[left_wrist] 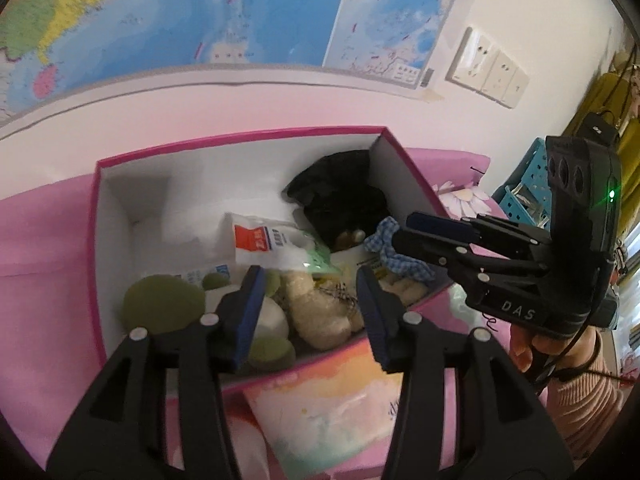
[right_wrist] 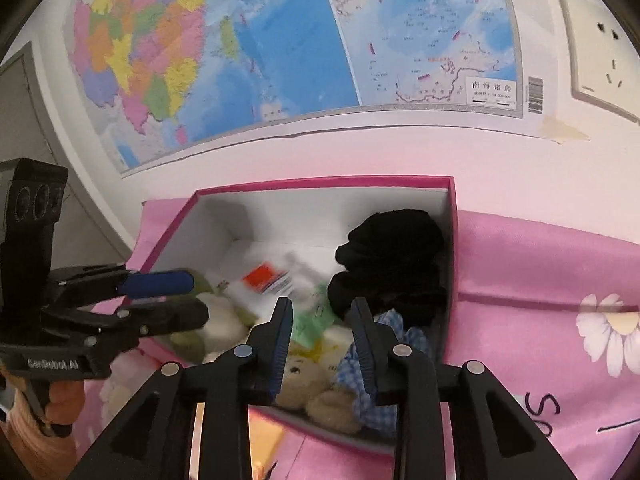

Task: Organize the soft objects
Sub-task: 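Move the right tool to the beige spouted pouch and grasp it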

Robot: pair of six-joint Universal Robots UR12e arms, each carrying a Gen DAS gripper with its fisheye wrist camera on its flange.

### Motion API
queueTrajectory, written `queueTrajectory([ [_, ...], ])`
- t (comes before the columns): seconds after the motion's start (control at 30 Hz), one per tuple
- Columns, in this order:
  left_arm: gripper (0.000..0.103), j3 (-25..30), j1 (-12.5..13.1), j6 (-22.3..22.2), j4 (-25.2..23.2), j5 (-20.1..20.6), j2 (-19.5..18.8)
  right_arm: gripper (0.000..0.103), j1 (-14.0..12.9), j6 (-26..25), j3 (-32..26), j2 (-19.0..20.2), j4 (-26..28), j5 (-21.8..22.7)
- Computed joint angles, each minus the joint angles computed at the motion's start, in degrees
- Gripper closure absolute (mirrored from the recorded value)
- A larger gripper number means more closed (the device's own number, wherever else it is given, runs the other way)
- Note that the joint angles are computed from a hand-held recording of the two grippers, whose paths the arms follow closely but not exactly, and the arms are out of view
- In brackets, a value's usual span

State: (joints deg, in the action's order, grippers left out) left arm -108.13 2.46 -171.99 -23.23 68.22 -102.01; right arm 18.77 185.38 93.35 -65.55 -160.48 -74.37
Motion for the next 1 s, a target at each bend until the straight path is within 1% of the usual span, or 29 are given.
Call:
queueTrajectory([
  [0.1, 0.054, -2.6, 0.7, 0.8, 3.1, -1.5, 1.8, 0.072, 0.0, -1.4, 2.0, -1.4, -1.6, 0.2],
  [0.27, 0.054, -7.5, 2.4, 2.3, 8.0, -4.7, 5.5, 0.071, -0.2, -2.3, 5.7, -3.9, -4.6, 3.1],
  [0.33, 0.053, -9.3, 3.4, 3.1, 8.9, -6.8, 6.9, 0.071, -0.2, -2.7, 7.2, -5.0, -5.4, 4.2],
  [0.47, 0.053, -13.0, 4.6, 4.4, 10.0, -7.4, 9.8, 0.070, -0.1, -3.9, 10.1, -7.0, -6.3, 6.9],
  [0.57, 0.053, -15.2, 5.7, 4.6, 8.9, -9.1, 11.3, 0.068, -0.2, -4.9, 12.0, -8.3, -6.1, 9.4],
  [0.63, 0.053, -16.6, 6.1, 4.5, 8.2, -9.3, 12.1, 0.068, -0.1, -5.4, 13.1, -8.9, -5.5, 11.5],
  [0.7, 0.053, -17.9, 6.3, 4.6, 7.3, -8.6, 12.8, 0.068, 0.1, -6.1, 14.1, -9.4, -4.6, 13.3],
  [0.73, 0.053, -18.6, 6.3, 4.5, 6.6, -8.1, 13.2, 0.067, 0.3, -6.6, 14.6, -9.6, -3.9, 14.1],
  [0.93, 0.053, -22.0, 7.0, 4.1, 3.5, -8.0, 15.1, 0.067, 1.3, -9.5, 16.9, -10.7, 1.6, 16.6],
  [1.0, 0.053, -23.1, 7.3, 4.5, 2.5, -8.5, 16.0, 0.067, 1.5, -10.0, 17.8, -11.1, 3.7, 17.9],
])
